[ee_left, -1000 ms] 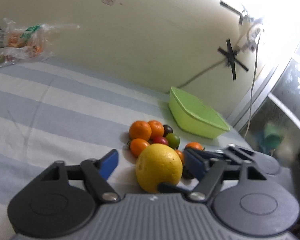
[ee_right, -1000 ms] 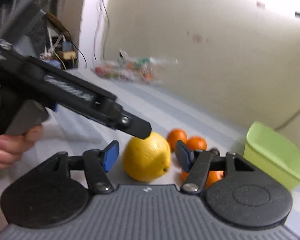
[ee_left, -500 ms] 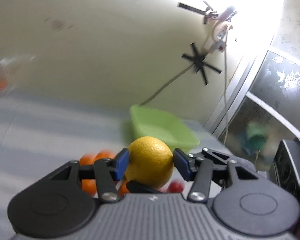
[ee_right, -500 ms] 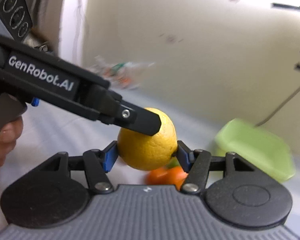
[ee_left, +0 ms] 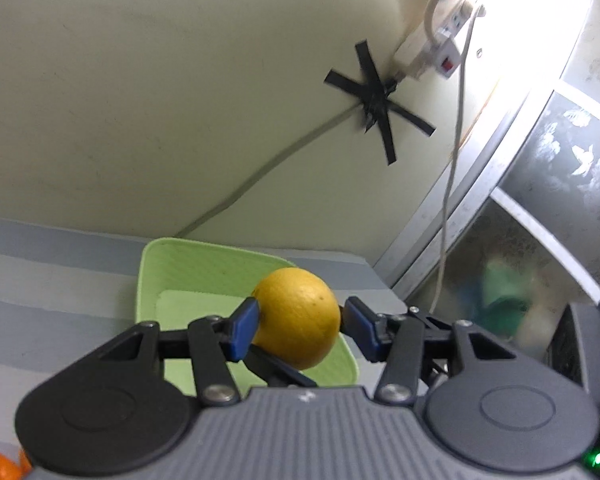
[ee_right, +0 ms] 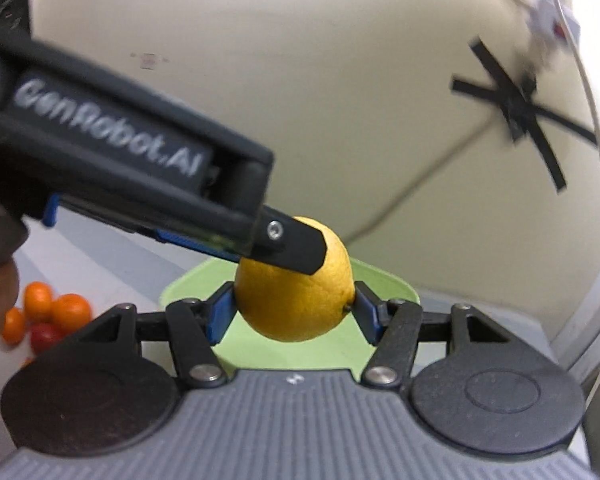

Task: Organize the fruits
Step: 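Carry the grapefruit into the green basket and open the left tool, then grasp an orange tangerine with the left tool while the right tool grasps a dark plum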

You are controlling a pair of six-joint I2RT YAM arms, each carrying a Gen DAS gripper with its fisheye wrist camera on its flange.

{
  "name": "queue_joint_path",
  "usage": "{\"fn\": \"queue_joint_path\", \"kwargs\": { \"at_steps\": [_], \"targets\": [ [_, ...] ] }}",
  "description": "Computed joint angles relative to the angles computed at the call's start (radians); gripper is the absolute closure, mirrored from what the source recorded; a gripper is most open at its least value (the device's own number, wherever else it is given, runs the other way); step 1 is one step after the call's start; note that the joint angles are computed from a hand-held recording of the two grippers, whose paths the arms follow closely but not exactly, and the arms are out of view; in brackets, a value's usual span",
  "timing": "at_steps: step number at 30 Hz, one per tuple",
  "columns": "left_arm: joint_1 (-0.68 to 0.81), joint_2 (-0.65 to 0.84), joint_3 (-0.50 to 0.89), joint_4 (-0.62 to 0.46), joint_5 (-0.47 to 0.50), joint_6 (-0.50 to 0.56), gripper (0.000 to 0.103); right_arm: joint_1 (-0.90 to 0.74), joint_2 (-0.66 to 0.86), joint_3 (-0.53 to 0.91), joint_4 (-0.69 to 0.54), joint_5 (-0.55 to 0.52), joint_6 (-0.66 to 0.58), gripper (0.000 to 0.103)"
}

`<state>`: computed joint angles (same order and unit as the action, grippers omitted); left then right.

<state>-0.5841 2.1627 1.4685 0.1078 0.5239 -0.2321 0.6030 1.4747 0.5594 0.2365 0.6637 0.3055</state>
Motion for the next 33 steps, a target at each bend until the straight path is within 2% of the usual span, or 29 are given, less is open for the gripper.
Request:
{"fn": "queue_joint_path", "kwargs": {
  "at_steps": [4, 6, 8, 11, 14, 16, 17, 21, 23, 25, 26, 27, 30, 33],
  "targets": [
    [-0.016, 0.027, 0.006, -0.027, -0.051, 0.018, 0.051, -0.025, 0.076, 0.007, -0.005, -0.04, 0.081, 0.038],
    [-0.013, 0.017, -0.017, -0.026, -0.056, 0.032, 0.051, -0.031, 0.068, 0.0, -0.045, -0.065, 0.132, 0.037],
    [-0.002, -0.024, -0.09, 0.02, -0.049, 0.042, 0.049, 0.001, 0.038, -0.053, 0.009, -0.036, 0.184, 0.033],
    [0.023, -0.114, -0.23, 0.12, -0.019, 0.04, 0.047, 0.042, -0.007, -0.082, 0.018, 0.012, 0.232, 0.033],
    [0.07, -0.238, -0.414, 0.228, 0.032, 0.068, 0.046, 0.16, -0.062, -0.129, 0.023, 0.124, 0.319, 0.033],
    [0.111, -0.33, -0.553, 0.304, 0.058, 0.101, 0.042, 0.197, -0.086, -0.182, 0.103, 0.154, 0.315, 0.033],
    [0.134, -0.376, -0.619, 0.337, 0.064, 0.121, 0.04, 0.256, -0.097, -0.196, 0.092, 0.205, 0.364, 0.033],
    [0.238, -0.537, -0.85, 0.431, 0.069, 0.213, 0.035, 0.363, -0.097, -0.248, 0.184, 0.263, 0.409, 0.033],
    [0.292, -0.597, -0.946, 0.461, 0.05, 0.264, 0.035, 0.474, -0.086, -0.245, 0.138, 0.358, 0.514, 0.032],
    [0.342, -0.633, -1.015, 0.469, 0.039, 0.3, 0.035, 0.545, -0.05, -0.247, 0.137, 0.409, 0.6, 0.024],
    [0.36, -0.642, -1.035, 0.47, 0.037, 0.307, 0.035, 0.577, -0.039, -0.225, 0.067, 0.429, 0.683, 0.02],
    [0.382, -0.643, -1.061, 0.479, 0.04, 0.312, 0.035, 0.592, -0.023, -0.219, 0.051, 0.433, 0.721, 0.019],
    [0.432, -0.623, -1.102, 0.489, 0.066, 0.321, 0.035, 0.64, 0.016, -0.145, -0.171, 0.412, 0.954, 0.019],
    [0.45, -0.596, -1.127, 0.496, 0.089, 0.33, 0.036, 0.641, 0.044, -0.12, -0.249, 0.341, 1.092, 0.021]
  ]
}}
